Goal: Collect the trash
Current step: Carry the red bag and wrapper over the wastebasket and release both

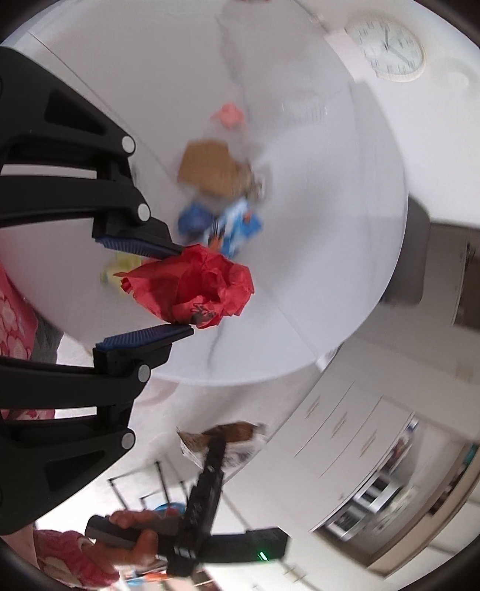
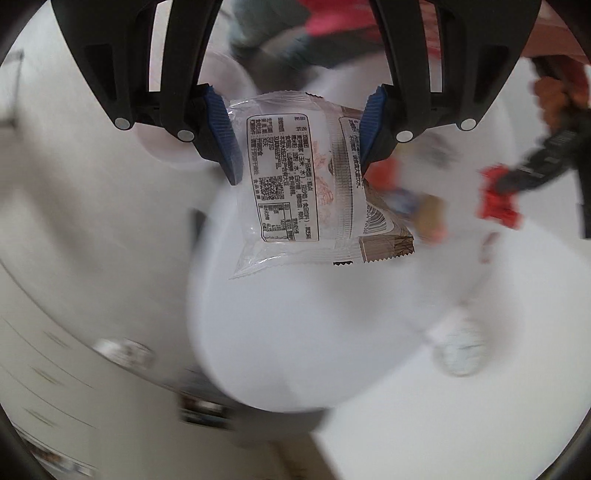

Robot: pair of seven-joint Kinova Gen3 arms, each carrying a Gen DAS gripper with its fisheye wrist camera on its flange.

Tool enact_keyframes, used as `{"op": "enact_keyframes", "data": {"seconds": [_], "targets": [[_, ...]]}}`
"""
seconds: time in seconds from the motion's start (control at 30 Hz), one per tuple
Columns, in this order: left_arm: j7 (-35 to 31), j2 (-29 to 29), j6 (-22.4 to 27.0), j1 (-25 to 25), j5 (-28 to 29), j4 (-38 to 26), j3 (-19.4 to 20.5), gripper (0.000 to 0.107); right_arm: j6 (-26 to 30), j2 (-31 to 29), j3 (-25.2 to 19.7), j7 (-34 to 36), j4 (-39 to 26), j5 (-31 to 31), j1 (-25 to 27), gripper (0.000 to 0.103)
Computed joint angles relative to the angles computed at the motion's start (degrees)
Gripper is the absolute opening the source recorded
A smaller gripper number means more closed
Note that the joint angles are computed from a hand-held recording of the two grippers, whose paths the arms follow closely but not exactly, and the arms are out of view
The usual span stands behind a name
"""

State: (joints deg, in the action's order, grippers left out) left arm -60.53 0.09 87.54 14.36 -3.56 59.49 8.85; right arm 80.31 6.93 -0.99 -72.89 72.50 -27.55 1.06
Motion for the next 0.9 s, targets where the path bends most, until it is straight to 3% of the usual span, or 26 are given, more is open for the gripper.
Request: {"op": "enact_keyframes", "data": {"seconds": [0.13,0.37,0.43,0.5,0.7,0.9], "targets": [[-2.54,4.35,0.03,1.58,3.03,-2.81,0.95,0.035,-2.41,0.94,1.08,-4.13,6.07,7.50,-0.53,0.059],[-5.22,12.49,4.46,8.36,1.31,-10.31,1.45,0.035,-4.86,6.36,1.61,-5.93,14.42,10.08,1.78,0.061],[-5.46,14.06,5.42,10.41,0.92,-12.04,1.10,0.035,-5.21,8.44,1.36,-6.28,15.21,10.69,1.89,0.065],[-5.90,15.84,6.54,12.15,0.65,-14.27,0.82,0.035,-6.25,9.59,1.04,-7.48,15.92,11.81,1.27,0.081],[-6.43,20.88,9.11,14.91,2.35,-19.30,-0.13,0.035,-6.88,8.97,1.48,-7.80,17.13,11.81,3.34,0.082],[-8.73,25.80,10.16,17.14,4.82,-22.14,-0.13,0.035,-5.98,3.74,3.61,-9.21,15.84,12.31,5.91,0.092]]}}
